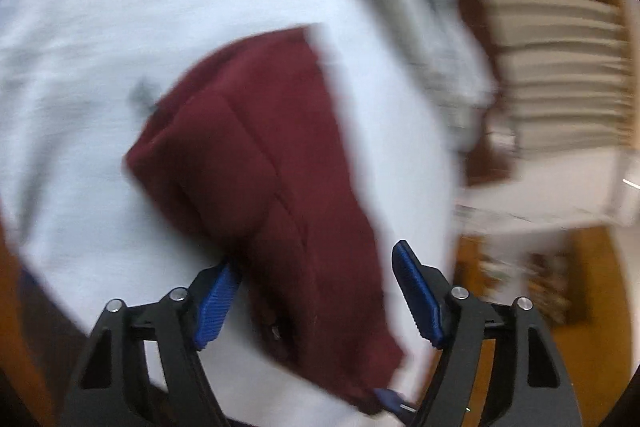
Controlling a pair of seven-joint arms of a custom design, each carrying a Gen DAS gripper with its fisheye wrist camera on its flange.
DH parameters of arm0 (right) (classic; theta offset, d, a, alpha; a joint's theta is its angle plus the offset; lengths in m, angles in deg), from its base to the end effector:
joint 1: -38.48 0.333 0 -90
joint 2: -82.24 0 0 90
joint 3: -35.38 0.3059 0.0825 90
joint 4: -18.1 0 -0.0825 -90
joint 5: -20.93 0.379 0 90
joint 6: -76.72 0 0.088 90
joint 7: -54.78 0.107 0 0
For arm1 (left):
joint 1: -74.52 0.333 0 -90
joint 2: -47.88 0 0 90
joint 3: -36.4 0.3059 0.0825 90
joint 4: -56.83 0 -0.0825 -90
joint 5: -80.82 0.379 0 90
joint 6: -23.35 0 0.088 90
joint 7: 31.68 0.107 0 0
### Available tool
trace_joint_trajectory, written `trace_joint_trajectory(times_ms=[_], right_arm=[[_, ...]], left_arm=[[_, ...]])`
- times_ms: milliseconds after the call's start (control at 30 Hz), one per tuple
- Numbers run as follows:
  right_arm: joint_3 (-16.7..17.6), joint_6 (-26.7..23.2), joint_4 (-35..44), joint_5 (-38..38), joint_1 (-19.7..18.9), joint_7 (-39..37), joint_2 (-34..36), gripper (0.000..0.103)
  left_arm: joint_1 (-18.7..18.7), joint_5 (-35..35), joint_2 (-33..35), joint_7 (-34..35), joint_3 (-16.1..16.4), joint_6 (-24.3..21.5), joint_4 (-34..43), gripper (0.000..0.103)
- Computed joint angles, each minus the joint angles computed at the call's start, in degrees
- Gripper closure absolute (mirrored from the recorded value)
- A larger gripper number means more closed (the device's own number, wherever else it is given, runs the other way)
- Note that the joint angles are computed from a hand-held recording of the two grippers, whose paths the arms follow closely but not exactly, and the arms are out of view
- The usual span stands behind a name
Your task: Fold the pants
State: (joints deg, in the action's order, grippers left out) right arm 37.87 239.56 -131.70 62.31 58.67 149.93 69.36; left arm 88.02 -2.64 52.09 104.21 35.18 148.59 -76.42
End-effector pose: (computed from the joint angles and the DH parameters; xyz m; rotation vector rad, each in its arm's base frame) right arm 0.4265 0.1404 0.3626 -1.4971 2.1164 0.1047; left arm 0.5051 0.0727 0.3073 2.0476 -1.2372 1.2742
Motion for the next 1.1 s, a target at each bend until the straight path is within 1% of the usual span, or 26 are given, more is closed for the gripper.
trace_joint_trajectory(times_ms=[33,67,133,167,233,300,367,433,467,500,533,567,633,667,700,733,800,833,867,900,967,1033,1100], right_arm=[[0.0,0.1,0.0,0.0,0.0,0.1,0.1,0.022],[0.1,0.1,0.1,-0.1,-0.1,0.3,0.3,0.022],[0.2,0.1,0.3,-0.6,-0.3,0.9,0.4,0.021],[0.2,0.2,0.3,-0.6,-0.3,1.0,0.4,0.021],[0.1,0.4,0.2,0.0,0.1,0.7,0.3,0.021],[0.0,0.4,0.2,0.2,0.2,0.2,0.4,0.021],[0.0,0.2,0.3,0.0,0.1,-0.1,0.5,0.021],[-0.3,0.2,0.4,0.6,0.3,-1.1,0.7,0.02],[-0.3,0.3,0.3,0.9,0.3,-1.4,0.7,0.02],[-0.3,0.4,0.3,1.1,0.3,-1.6,0.7,0.02],[-0.3,0.5,0.3,1.2,0.3,-1.7,0.8,0.02],[-0.1,0.6,0.3,1.0,0.2,-1.5,0.8,0.02],[0.1,0.6,0.3,0.7,0.1,-1.2,0.9,0.02],[0.2,0.7,0.3,0.5,0.1,-1.1,0.9,0.02],[0.3,0.7,0.2,0.2,0.0,-1.1,0.9,0.02],[0.4,0.8,0.3,-0.2,0.0,-0.8,0.9,0.02],[0.3,0.9,0.2,0.0,0.2,-1.1,0.9,0.02],[0.1,1.0,0.2,0.5,0.4,-1.4,0.9,0.02],[0.0,1.0,0.2,1.0,0.5,-1.6,0.9,0.02],[0.0,0.9,0.3,1.2,0.6,-1.7,1.0,0.02],[0.0,0.7,0.5,0.9,0.4,-1.6,1.2,0.02],[0.0,0.7,0.4,0.9,0.4,-2.0,1.2,0.019],[-0.2,1.0,0.2,2.0,0.7,-2.7,0.9,0.019]], left_arm=[[0.9,-1.5,-0.4,2.6,-0.5,-1.8,-0.2,0.031],[-0.1,-0.7,-0.3,3.1,-0.2,-0.5,0.2,0.031],[-1.8,4.9,1.1,-2.1,-1.1,6.0,1.8,0.031],[-2.4,8.7,3.1,-7.6,-1.3,8.5,3.0,0.029],[-3.1,13.9,5.4,-14.2,-1.9,12.6,4.1,0.028],[-2.6,11.9,6.6,-13.4,-3.3,14.0,4.8,0.018],[-2.9,11.7,5.7,-14.1,-4.3,16.0,4.5,0.019],[-1.9,6.7,3.9,-8.3,-4.7,13.2,3.7,0.021],[-2.1,5.0,2.9,-5.0,-4.8,12.9,3.2,0.029],[-2.4,4.7,2.5,-3.3,-4.6,12.7,3.1,0.038],[-2.7,5.3,2.5,-3.0,-4.3,12.8,3.1,0.039],[-3.2,6.8,3.2,-4.8,-4.1,13.4,3.8,0.039],[-4.0,11.3,5.3,-10.7,-3.9,16.0,5.1,0.039],[-4.6,14.9,6.6,-14.9,-3.9,17.5,5.8,0.04],[-4.4,16.5,7.7,-16.3,-4.2,17.5,6.5,0.044],[-4.2,16.8,7.9,-16.3,-4.7,18.6,6.4,0.046],[-4.6,20.0,8.0,-18.5,-5.4,20.6,6.6,0.064],[-4.5,21.5,7.3,-19.0,-5.7,20.8,6.2,0.069],[-4.1,21.4,6.6,-18.3,-6.0,20.6,5.8,0.076],[-3.5,20.5,6.1,-17.5,-6.1,19.8,5.6,0.081],[-3.0,18.1,4.6,-16.5,-6.2,18.4,4.8,0.084],[-3.5,16.1,4.0,-15.4,-6.2,18.5,4.7,0.085],[-3.5,11.5,2.4,-11.4,-6.1,17.7,3.6,0.085]])
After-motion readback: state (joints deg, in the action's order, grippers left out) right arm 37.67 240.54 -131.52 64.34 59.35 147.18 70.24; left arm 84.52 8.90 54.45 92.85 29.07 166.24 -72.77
